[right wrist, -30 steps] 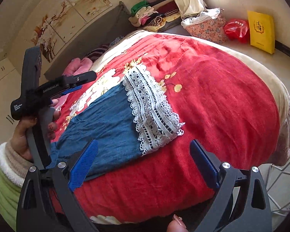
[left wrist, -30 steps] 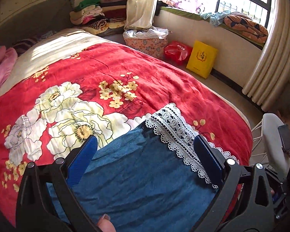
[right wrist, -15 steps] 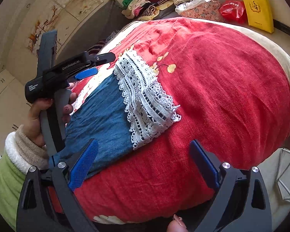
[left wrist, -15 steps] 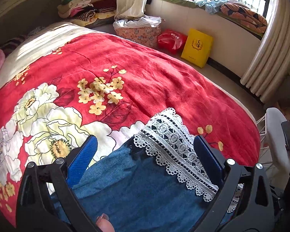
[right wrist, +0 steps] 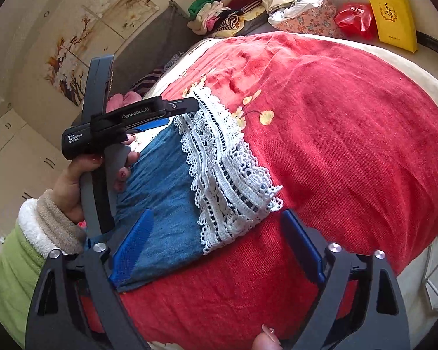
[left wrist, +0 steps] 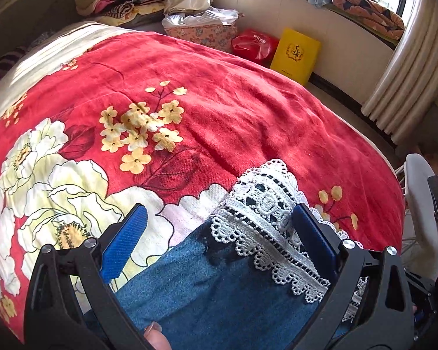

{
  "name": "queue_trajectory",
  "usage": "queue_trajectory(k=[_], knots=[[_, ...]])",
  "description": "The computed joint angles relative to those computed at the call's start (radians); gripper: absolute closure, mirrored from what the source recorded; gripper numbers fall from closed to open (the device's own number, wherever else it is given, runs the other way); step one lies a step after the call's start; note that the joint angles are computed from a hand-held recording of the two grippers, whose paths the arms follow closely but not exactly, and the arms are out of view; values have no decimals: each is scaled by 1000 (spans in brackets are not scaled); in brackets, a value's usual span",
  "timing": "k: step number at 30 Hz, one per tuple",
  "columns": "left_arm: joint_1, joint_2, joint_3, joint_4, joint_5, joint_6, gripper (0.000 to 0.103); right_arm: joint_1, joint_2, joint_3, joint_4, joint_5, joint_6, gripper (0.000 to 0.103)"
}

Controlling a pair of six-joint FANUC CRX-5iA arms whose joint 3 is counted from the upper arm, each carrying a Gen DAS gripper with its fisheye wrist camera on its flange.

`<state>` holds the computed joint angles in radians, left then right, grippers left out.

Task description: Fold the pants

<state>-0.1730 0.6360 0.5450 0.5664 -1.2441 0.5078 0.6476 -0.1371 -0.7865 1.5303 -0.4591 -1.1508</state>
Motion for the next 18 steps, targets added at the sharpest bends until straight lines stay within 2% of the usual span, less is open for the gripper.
queue_trajectory(k=[3, 4, 7, 8, 10, 11, 12, 14, 18], knots=[[-4, 41, 58, -5, -65, 12, 10, -12, 16, 9, 18, 5, -2, 30], [-4, 49, 65, 2, -81, 5, 12, -18, 19, 9, 32, 9, -14, 38], [-9, 58, 74, -4, -115, -26, 40, -60, 22, 5, 114, 51, -66, 60], [-10, 58, 71, 2, -123, -37, 45, -91, 20, 1, 176, 86, -104, 63], [-12, 53, 64, 5, -127, -53, 61, -134, 24, 2, 280, 127, -179, 71], [-12, 51, 62, 9, -127, -53, 77, -149, 28, 6, 309, 145, -196, 73], [-11, 56, 70, 15, -138, -49, 81, -147, 33, 8, 299, 144, -190, 76], [-7, 67, 90, 25, -159, -40, 87, -161, 34, 9, 344, 149, -223, 78], [18, 77, 98, 97, -188, -59, 88, -154, 28, 16, 378, 121, -224, 78]])
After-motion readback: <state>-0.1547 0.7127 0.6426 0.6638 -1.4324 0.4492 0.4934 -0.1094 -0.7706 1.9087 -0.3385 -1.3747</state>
